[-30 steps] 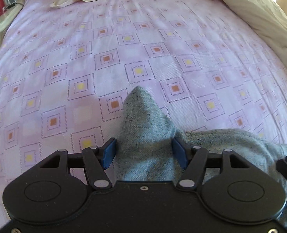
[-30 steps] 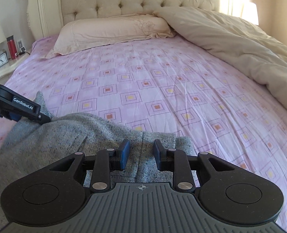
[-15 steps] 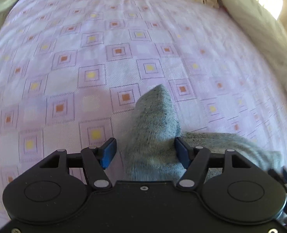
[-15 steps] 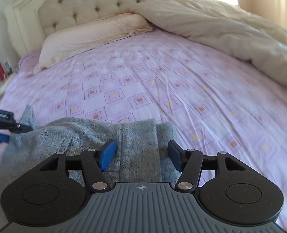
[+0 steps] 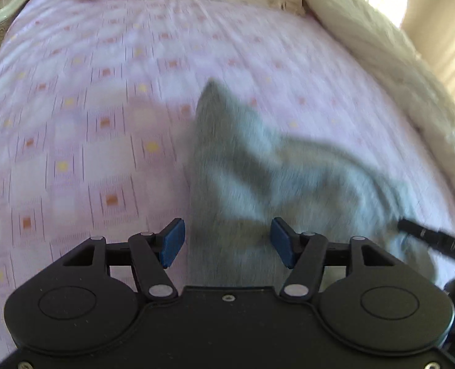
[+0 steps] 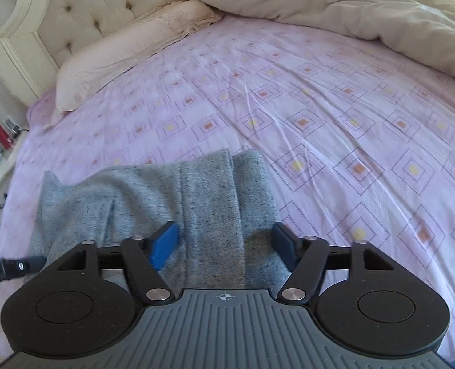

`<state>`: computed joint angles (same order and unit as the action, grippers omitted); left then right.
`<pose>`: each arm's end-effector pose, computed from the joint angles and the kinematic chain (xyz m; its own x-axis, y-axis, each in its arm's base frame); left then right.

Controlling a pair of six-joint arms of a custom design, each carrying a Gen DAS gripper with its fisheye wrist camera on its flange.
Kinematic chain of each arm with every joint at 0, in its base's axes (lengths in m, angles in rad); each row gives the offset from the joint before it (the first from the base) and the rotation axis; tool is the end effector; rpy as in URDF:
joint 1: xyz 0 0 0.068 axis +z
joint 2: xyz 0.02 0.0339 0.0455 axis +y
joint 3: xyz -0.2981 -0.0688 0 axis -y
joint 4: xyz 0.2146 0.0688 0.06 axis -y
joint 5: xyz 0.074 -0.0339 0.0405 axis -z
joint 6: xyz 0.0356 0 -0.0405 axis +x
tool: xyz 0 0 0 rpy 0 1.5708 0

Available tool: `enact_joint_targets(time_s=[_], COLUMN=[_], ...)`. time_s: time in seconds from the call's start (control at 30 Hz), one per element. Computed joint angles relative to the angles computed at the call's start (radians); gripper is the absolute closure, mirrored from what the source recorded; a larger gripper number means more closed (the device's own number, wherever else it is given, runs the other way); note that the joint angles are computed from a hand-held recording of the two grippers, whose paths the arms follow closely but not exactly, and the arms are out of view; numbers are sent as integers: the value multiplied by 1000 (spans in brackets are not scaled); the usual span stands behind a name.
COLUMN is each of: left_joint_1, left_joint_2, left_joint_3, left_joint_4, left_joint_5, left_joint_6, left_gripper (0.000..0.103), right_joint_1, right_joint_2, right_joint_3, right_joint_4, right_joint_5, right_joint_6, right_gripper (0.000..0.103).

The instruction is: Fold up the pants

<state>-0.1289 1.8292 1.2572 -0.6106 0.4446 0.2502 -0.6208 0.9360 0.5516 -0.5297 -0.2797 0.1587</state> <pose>0.3444 -0.0601 0.2377 -0.8206 0.3318 -0.4653 0.4961 0.8177 -0.2920 0.1121 -0.0680 0.2430 -0.5695 0.5940 -0.5683 0.5185 0.7960 0.3124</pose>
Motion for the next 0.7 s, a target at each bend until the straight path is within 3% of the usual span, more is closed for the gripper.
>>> enact_joint_targets(time_s=[0.07, 0.3, 0.43, 0.47, 0.5, 0.57, 0.63, 0.67, 0.7], left_joint_1=[-9, -41, -48, -46, -48, -53, -52, -50, -45], left_joint_2=[0, 22, 36, 44, 45, 39, 35, 29, 19], left_joint_3=[-39, -44, -54, -49, -50, -63, -67, -70, -79], left_joint_4=[47, 113, 152, 151, 156, 171, 174, 175, 185], left_joint_5=[-24, -62, -61, -49, -52, -58, -56, -57, -46], left_joint_6=[-21, -77, -90, -91, -94, -98, -98, -111, -122], left_gripper=[33, 16, 3, 2, 2, 2, 2, 10, 37], right_joint_1=[2, -106, -141, -141, -149, -222, -238, -222, -197], right_joint_2=[10, 35, 54, 58, 65, 91, 84, 67, 43], right_joint_3=[-5, -39, -15, -12, -8, -5, -6, -1, 6], right_joint_4=[7, 29, -3, -6, -7, -30, -37, -41, -44], right_joint_5=[23, -87, -121, -124, -144, -287, -316, -300, -280], right_joint_6=[8, -24, -47, -53, -68, -108, -109, -119, -114], right_gripper=[22, 13, 14, 18, 37, 69, 72, 74, 75])
